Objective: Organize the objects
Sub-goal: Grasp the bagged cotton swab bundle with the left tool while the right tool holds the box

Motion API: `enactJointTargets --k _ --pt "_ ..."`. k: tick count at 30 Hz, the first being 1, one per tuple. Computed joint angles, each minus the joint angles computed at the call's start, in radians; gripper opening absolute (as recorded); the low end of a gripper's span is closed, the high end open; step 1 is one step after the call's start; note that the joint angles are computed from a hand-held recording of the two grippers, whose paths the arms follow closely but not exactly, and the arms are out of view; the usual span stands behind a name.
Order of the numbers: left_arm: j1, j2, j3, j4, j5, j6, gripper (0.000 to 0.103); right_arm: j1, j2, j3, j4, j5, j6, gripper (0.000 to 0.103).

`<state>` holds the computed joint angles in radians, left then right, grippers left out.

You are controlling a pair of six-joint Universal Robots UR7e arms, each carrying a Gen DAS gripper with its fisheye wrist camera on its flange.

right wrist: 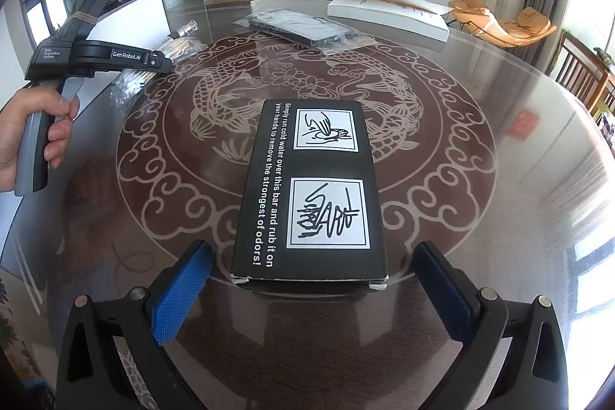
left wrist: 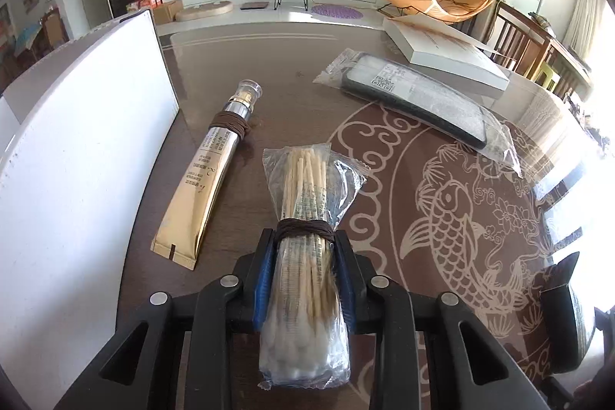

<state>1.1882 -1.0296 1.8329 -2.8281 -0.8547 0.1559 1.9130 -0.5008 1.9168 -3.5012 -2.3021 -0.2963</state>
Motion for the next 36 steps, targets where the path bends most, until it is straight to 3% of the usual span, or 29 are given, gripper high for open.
enactJointTargets --k 3,7,8,9,11,13,19,36 --pt "-0.042 -0.062 0.139 -0.053 -0.012 -0.043 0.029 0.0 0.0 0.001 -0.001 0.0 0.0 0.103" --pt "-0.138 -0.139 0.351 -0.135 0.027 -0.112 0.032 0.0 0.0 0.001 -0.001 0.0 0.0 0.103" --pt "-0.157 -0.152 0.387 -0.149 0.031 -0.123 0.043 0.0 0.001 0.0 -0.002 0.0 0.0 0.103" --pt "-0.171 -0.158 0.411 -0.153 0.029 -0.131 0.066 0.0 0.001 0.001 -0.002 0.0 0.0 0.103" --pt "-0.187 -0.149 0.426 -0.137 0.033 -0.134 0.097 0.0 0.0 0.001 -0.001 0.0 0.0 0.103" --pt "-0.203 -0.123 0.422 -0.131 0.074 -0.111 0.101 0.0 0.0 0.001 -0.001 0.0 0.0 0.103" --pt "-0.193 -0.137 0.422 -0.114 0.043 -0.095 0.103 -0.001 0.002 0.0 -0.003 0.0 -0.001 0.103" --pt "-0.19 -0.127 0.422 -0.135 0.046 -0.087 0.103 -0.001 0.002 0.001 -0.003 0.0 -0.001 0.103"
